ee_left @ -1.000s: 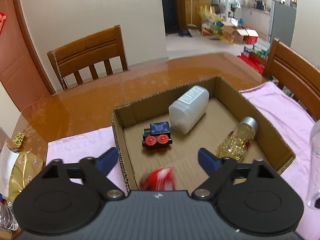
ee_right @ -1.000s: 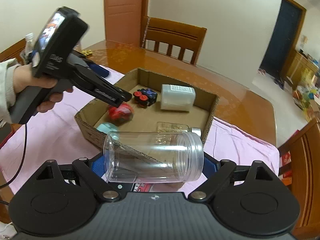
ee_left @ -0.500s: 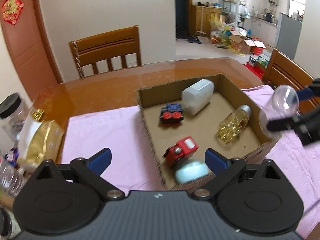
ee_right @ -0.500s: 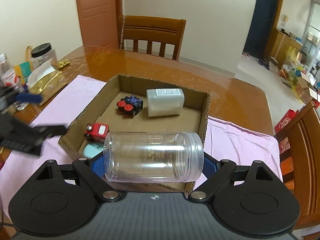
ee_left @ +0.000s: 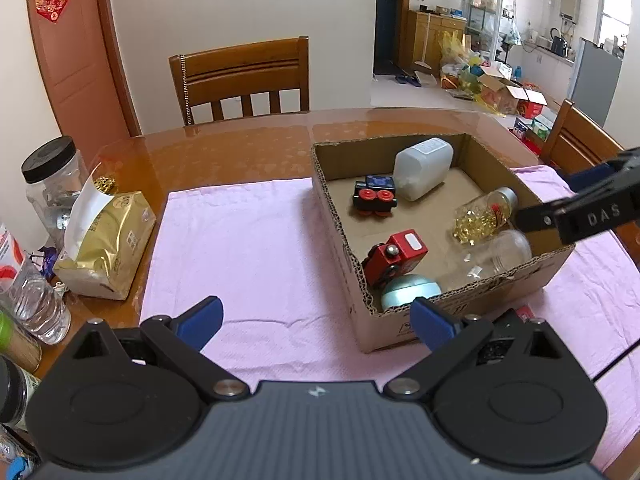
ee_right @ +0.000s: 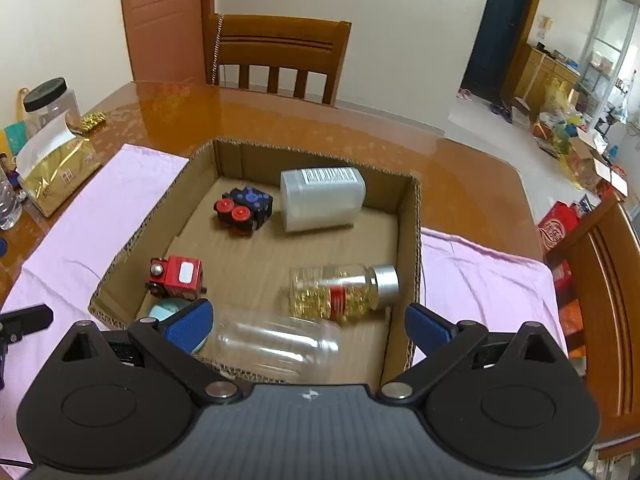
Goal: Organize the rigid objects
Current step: 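Move both tools back toward the grey elephant and correction tape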
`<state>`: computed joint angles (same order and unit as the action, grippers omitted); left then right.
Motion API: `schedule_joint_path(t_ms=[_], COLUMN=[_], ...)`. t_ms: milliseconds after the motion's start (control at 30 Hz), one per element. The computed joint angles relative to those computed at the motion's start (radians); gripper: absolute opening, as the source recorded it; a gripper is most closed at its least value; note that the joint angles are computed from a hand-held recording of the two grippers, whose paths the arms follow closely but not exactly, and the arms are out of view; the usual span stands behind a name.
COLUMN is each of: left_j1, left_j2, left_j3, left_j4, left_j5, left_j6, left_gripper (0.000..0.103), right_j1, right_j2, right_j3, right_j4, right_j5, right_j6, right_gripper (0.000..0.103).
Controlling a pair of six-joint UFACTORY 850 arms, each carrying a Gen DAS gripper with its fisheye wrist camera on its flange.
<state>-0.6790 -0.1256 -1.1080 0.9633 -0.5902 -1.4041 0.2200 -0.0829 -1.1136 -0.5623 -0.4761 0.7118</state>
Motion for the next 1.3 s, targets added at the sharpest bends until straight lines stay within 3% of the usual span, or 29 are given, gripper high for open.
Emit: schedule_joint_path(t_ms=[167, 500, 933, 1200, 1300], left_j1=[-0.011, -0.023, -0.053, -0.053, -0.057], left_j2=[0.0, 0.019, 0.044, 0.04, 0.039], left_j3=[0.012, 0.053, 0.111, 0.116, 0.117], left_j4=[0.017, -0.005, -0.049, -0.031, 0.002], left_j5=[-0.021, 0.006, -0.017, -0.011, -0.023], left_j6=[-0.012, -0.023, -0.012, -0.046, -0.066], left_gripper=[0.1, 0.1, 0.1, 0.1, 0.1], right_j1=[0.027, 0.093, 0.156, 0.146, 0.174], right_j2=[0.028, 0.057, 0.08, 0.119, 0.094], right_j3=[0.035, 0.155, 0.249, 0.273, 0.264], right_j4=[-0.054, -0.109, -0.035, 0.243, 0.251], right_j5=[-0.036, -0.094, -0.123, 0.014, 0.051], right_j6=[0.086, 0.269, 0.26, -0.006, -0.036], right_gripper=[0.103, 0.103, 0.103, 0.103, 0.103])
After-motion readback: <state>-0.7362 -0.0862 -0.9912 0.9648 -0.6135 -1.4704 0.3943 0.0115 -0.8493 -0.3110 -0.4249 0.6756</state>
